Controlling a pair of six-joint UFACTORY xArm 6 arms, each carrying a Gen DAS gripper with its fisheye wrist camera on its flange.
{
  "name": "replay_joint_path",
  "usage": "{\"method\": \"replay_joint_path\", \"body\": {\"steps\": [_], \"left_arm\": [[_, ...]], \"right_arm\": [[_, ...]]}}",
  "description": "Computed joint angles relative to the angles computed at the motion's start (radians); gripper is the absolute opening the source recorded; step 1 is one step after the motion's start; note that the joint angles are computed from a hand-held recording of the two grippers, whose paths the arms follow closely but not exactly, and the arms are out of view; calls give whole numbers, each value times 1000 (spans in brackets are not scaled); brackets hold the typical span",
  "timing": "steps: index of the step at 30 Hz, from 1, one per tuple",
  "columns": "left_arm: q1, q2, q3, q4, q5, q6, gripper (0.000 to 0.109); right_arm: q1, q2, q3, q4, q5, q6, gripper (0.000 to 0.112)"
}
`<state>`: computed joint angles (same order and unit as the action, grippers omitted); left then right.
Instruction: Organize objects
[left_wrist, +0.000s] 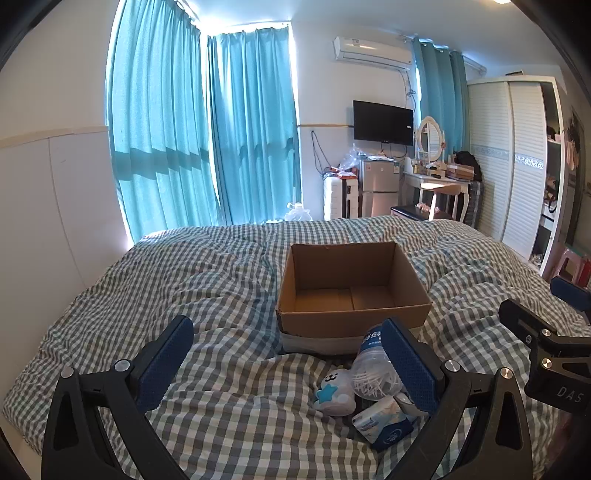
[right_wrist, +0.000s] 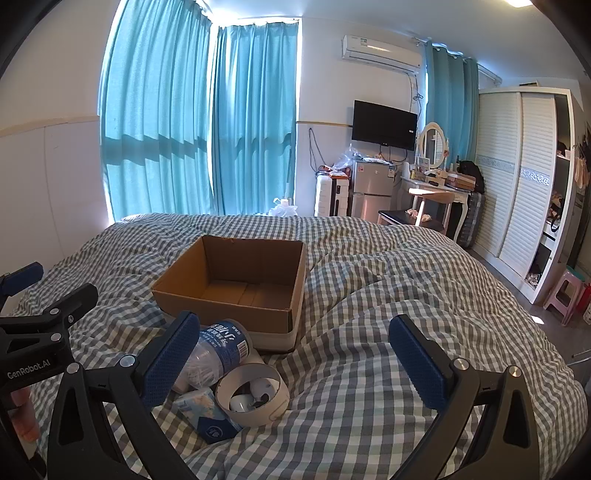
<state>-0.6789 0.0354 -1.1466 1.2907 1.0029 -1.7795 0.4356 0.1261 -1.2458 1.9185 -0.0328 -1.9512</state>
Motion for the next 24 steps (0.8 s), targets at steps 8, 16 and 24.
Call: {"method": "replay_joint_path", "body": {"steps": [8,16,24], "left_arm": [[-2,-5,5,10,10,-10,103],[-3,-6,6,2,22,-14,103],[-2,-10,12,9,20,-29,103]], "right_arm": [[2,-10,8,-6,2,4,103],[1,-10,9,-1,10,-7,103],[-2,-10,13,18,17,-31,103]]}}
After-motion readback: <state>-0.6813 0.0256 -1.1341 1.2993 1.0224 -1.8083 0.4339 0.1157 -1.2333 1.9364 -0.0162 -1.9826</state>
